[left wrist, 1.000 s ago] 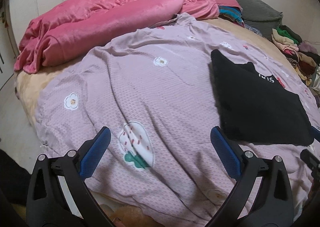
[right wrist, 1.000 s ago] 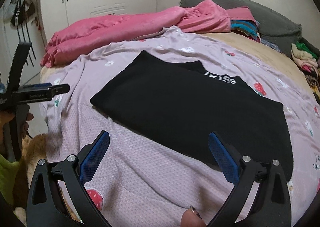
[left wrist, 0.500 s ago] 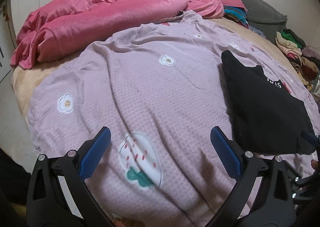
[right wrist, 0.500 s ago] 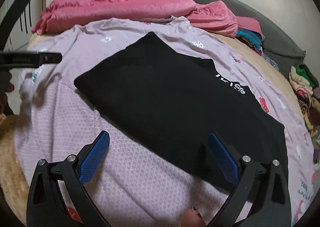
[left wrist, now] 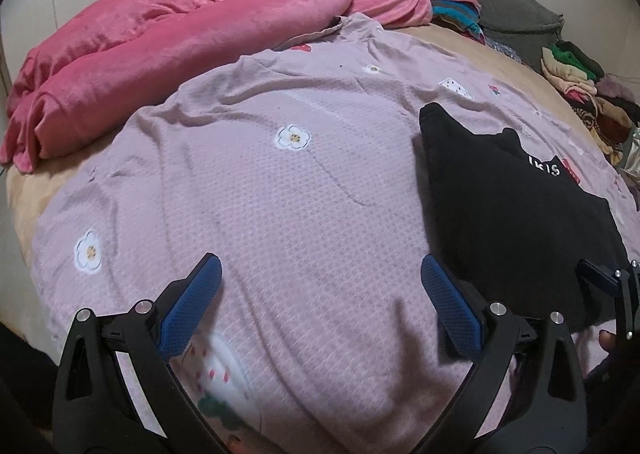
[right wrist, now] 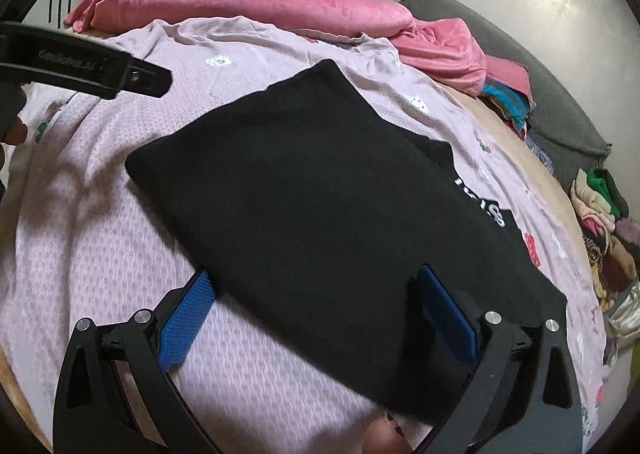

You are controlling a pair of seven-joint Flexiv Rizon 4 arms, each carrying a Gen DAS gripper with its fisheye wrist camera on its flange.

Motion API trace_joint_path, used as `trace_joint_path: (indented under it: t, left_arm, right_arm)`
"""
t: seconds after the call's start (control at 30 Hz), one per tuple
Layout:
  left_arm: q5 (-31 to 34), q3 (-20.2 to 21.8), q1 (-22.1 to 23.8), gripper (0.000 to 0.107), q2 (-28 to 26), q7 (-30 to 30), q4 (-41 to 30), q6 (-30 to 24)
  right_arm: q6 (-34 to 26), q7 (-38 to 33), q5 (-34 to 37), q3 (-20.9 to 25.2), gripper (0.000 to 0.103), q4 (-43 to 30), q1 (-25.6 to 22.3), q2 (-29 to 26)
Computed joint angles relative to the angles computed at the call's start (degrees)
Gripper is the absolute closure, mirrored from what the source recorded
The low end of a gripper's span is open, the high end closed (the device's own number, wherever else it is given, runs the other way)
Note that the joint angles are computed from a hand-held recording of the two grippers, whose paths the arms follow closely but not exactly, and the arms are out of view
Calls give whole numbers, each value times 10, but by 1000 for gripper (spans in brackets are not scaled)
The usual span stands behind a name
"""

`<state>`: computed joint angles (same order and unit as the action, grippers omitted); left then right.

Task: Fold small clothes
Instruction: 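Move the right tool back toward the folded black shirt, then grasp the black shirt edge with the right tool and lift it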

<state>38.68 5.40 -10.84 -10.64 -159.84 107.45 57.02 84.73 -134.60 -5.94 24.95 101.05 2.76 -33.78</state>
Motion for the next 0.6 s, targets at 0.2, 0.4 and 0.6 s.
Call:
trace_joint_path:
  t: [0.2,0.4,0.6]
  left_arm:
    - [-28,1,12,13,-18,32,-14,19]
    - [-67,7,16,13,-46,75,-37,30]
    - [-144,4,34,14,-75,147,-48,70]
  right_arm:
    - [31,1,-21,-14,5,-3,22,-14]
    - [76,22,-57,-32,6,-1,40,-27]
    - [119,32,-108,20,33,3,-7,-47]
